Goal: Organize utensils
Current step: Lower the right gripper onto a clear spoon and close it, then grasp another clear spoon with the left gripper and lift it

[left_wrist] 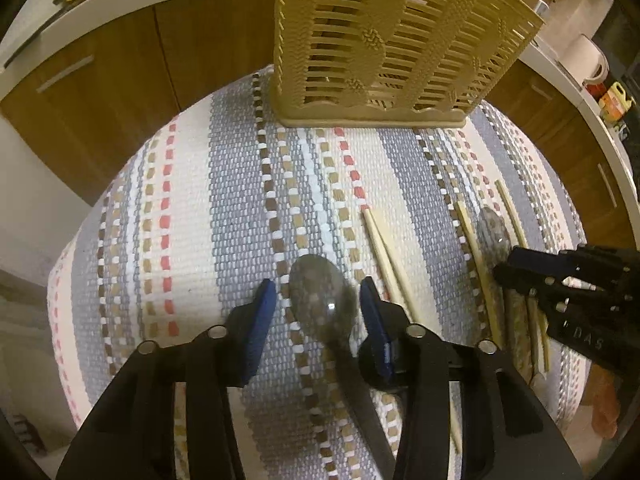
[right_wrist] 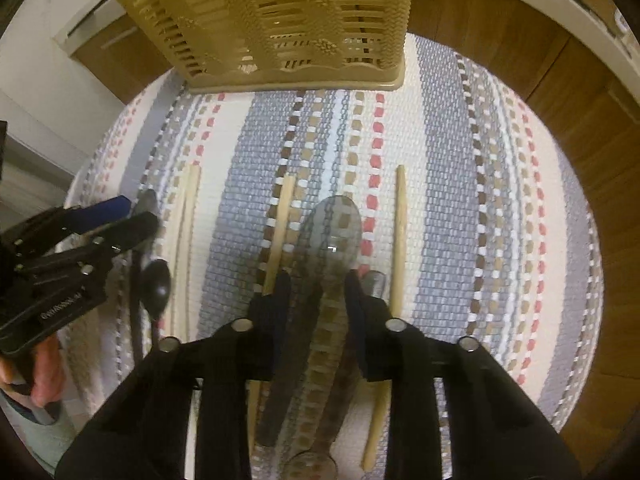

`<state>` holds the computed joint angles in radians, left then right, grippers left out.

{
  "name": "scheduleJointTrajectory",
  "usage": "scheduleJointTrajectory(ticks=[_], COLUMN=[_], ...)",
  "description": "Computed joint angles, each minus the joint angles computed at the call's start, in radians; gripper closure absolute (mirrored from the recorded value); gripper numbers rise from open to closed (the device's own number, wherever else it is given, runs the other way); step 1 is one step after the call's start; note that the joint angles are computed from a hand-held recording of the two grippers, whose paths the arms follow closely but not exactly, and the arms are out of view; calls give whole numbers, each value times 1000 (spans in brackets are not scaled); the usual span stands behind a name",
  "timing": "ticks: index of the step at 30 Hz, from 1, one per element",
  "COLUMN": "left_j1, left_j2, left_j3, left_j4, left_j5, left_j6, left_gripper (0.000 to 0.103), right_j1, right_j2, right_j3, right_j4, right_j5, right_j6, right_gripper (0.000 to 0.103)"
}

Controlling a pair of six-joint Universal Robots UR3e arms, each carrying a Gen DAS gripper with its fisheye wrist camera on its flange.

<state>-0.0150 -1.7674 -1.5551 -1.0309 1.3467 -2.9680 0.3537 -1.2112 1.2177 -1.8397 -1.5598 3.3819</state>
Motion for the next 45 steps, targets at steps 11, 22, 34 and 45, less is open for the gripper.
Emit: scheduleJointTrajectory(ticks=[11,22,34,45], left_j1=[31,135,23,104], left_j2=[4,105,160,291], left_j3=[-21,-76,-138,-285], left_j4=[21,-133,-64,67], left_j5=[-33,-123,64,-115], left_j6=[52,158,103,115], left_gripper=[73,73,81,94], right_j1=[-66,-98,-61,-31], right_j2=[-87,-82,-38,-149], right_j3=[121,94,-13,119], right_j4=[-44,11,110,-33], right_j5=[46,70,12,47], right_j6=[-34,-67,-89,-54], right_gripper=[92,92,91,96])
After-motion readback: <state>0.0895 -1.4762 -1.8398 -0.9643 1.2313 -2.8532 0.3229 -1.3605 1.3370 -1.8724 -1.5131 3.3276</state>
